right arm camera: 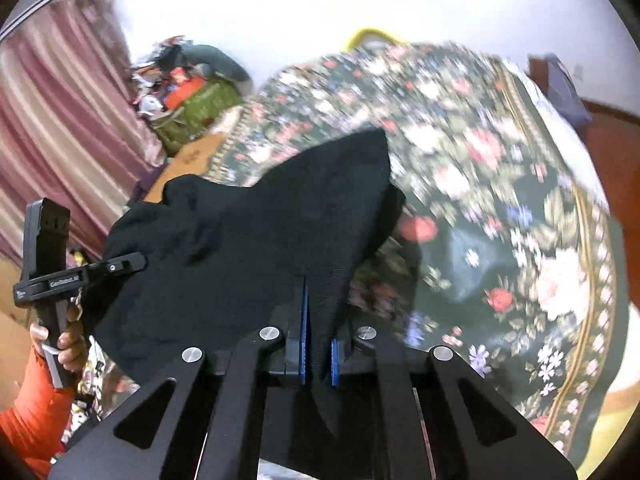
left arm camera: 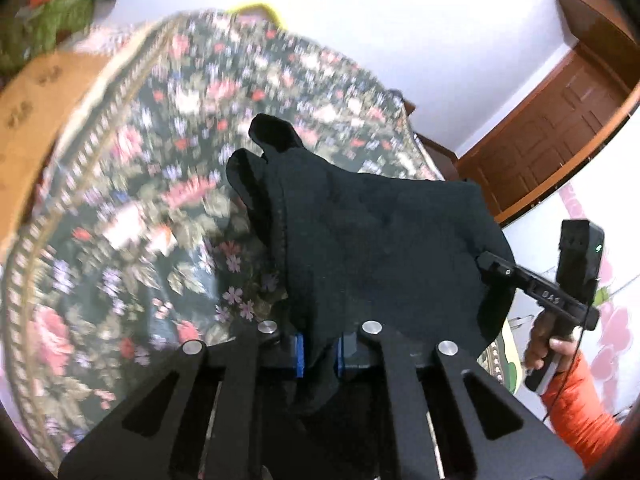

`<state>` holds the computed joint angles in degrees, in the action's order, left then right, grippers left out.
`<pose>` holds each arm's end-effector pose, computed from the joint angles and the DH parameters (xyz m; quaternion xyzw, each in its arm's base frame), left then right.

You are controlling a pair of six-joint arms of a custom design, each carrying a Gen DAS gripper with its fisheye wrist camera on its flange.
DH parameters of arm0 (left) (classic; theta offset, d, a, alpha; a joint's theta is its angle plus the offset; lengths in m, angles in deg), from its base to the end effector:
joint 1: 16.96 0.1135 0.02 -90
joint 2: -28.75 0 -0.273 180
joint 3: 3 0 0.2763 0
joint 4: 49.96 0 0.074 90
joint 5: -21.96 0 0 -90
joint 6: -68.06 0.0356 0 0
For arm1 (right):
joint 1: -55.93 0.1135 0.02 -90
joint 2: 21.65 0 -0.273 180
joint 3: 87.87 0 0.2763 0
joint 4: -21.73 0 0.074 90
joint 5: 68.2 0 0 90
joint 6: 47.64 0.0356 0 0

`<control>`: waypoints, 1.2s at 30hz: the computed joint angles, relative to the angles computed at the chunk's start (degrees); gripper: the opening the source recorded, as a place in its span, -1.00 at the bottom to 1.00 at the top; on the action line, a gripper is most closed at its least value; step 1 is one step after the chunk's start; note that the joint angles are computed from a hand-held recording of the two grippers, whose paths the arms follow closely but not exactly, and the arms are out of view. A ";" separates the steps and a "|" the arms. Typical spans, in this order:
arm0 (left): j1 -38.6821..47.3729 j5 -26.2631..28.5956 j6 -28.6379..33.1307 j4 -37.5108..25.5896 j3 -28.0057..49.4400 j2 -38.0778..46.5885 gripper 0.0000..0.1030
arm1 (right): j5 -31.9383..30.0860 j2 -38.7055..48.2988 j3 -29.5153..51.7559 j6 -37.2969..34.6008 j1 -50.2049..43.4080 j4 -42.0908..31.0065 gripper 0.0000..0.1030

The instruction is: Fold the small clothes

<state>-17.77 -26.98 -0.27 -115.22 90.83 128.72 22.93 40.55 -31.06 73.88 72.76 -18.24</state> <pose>0.3738 -0.0287 0.2572 0.2357 0.8954 -0.3130 0.2115 0.2345 0.0702 0.2511 0.1220 0.9170 0.1472 0.3502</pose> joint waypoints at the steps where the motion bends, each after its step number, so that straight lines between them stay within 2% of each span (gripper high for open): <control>1: 0.42 -0.42 0.64 0.32 -0.45 -1.84 -0.81 | 1.46 -0.26 0.68 -0.03 1.68 -0.45 -0.86; 4: 2.26 -1.32 2.78 0.26 -1.08 -6.30 -0.81 | 5.23 0.25 4.56 0.53 7.11 -2.18 -0.86; 10: 7.80 -1.42 8.16 -3.24 0.14 -8.46 -0.81 | 6.85 4.34 8.87 2.42 12.48 -0.92 -0.86; 16: 11.17 -2.94 10.75 -4.81 1.20 -2.61 -0.81 | 3.23 10.98 9.23 3.21 13.41 3.21 -0.86; 20: 10.93 -5.91 10.46 -3.26 0.71 2.66 -0.81 | 0.70 15.36 8.32 3.40 12.03 5.36 -0.86; 24: 10.40 -8.04 9.72 -0.83 0.69 8.36 -0.78 | 1.96 19.16 7.83 1.17 9.74 4.81 -0.81; 26: 10.12 -8.56 9.69 0.13 0.59 9.97 -0.73 | 4.78 20.41 8.23 0.22 10.95 3.53 -0.69; 28: 9.28 -10.47 9.04 3.25 -1.43 9.75 -0.48 | 7.40 21.09 7.99 -1.21 11.76 2.76 -0.61; 31: 8.13 -14.19 7.95 11.44 -6.85 6.73 -0.13 | 10.03 20.53 6.71 -1.23 12.23 2.48 -0.36; 33: 7.82 -16.43 8.80 14.47 -9.46 4.47 -0.08 | 10.00 19.35 5.84 -0.35 11.47 2.51 -0.23; 36: 7.95 -18.40 10.42 14.93 -11.53 0.78 -0.08 | 9.82 16.30 5.07 1.62 10.89 1.43 -0.23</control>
